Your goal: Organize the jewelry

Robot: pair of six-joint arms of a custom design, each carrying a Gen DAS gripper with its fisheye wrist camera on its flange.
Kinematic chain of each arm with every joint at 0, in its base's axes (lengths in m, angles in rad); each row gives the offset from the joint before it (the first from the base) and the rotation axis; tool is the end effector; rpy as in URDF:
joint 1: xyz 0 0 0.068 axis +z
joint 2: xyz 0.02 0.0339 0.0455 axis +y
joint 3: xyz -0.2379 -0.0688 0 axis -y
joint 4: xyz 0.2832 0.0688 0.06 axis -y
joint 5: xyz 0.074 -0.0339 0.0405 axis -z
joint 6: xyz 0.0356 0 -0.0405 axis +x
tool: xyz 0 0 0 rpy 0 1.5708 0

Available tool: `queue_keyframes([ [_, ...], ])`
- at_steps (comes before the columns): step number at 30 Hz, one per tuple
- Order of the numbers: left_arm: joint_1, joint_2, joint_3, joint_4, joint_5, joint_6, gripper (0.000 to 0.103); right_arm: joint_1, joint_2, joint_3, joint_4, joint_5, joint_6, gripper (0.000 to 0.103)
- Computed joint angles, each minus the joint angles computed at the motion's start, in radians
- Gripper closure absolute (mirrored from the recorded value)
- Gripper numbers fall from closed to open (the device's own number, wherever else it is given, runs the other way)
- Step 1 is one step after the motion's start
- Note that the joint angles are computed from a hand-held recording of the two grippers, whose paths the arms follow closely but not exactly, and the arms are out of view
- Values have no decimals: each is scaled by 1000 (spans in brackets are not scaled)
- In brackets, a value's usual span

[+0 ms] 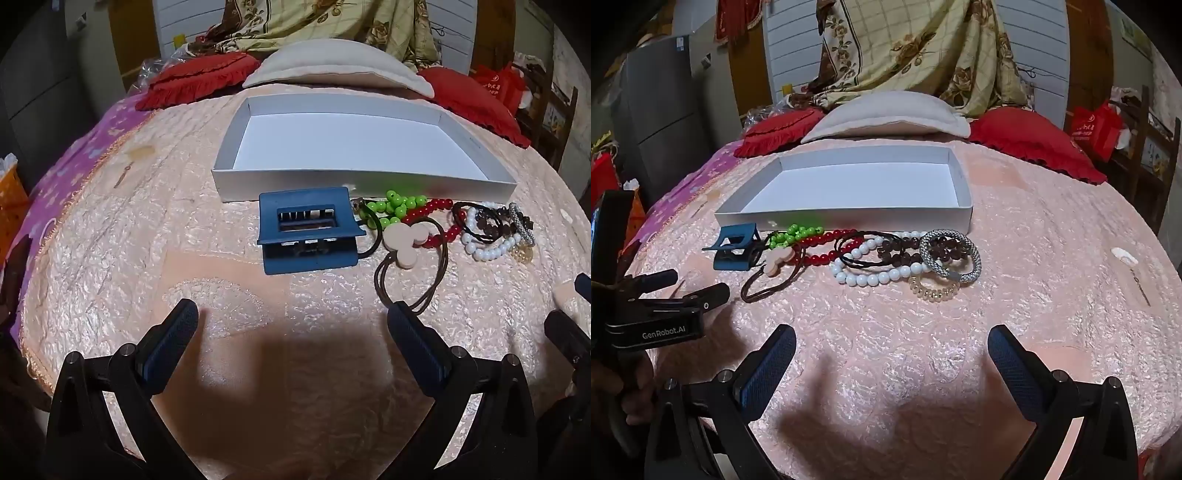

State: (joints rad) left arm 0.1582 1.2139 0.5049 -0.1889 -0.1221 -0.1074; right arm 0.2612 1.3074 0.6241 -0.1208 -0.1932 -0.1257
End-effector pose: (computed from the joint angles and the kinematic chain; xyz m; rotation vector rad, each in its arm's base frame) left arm 0.2551 0.0451 0.1121 -0.3789 2.4380 0.1726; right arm 0.2795 0.0818 0.1325 -0.5473 2.3114 0.2943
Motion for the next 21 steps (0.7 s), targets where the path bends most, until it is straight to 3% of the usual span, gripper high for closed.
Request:
queue_keyframes([
  [7, -5, 14, 27, -33, 4, 9, 0, 10, 17, 4, 33, -2, -15, 0],
  [21, -18, 31, 10, 4, -1, 11, 0, 49, -29, -40, 51, 41, -29, 0],
])
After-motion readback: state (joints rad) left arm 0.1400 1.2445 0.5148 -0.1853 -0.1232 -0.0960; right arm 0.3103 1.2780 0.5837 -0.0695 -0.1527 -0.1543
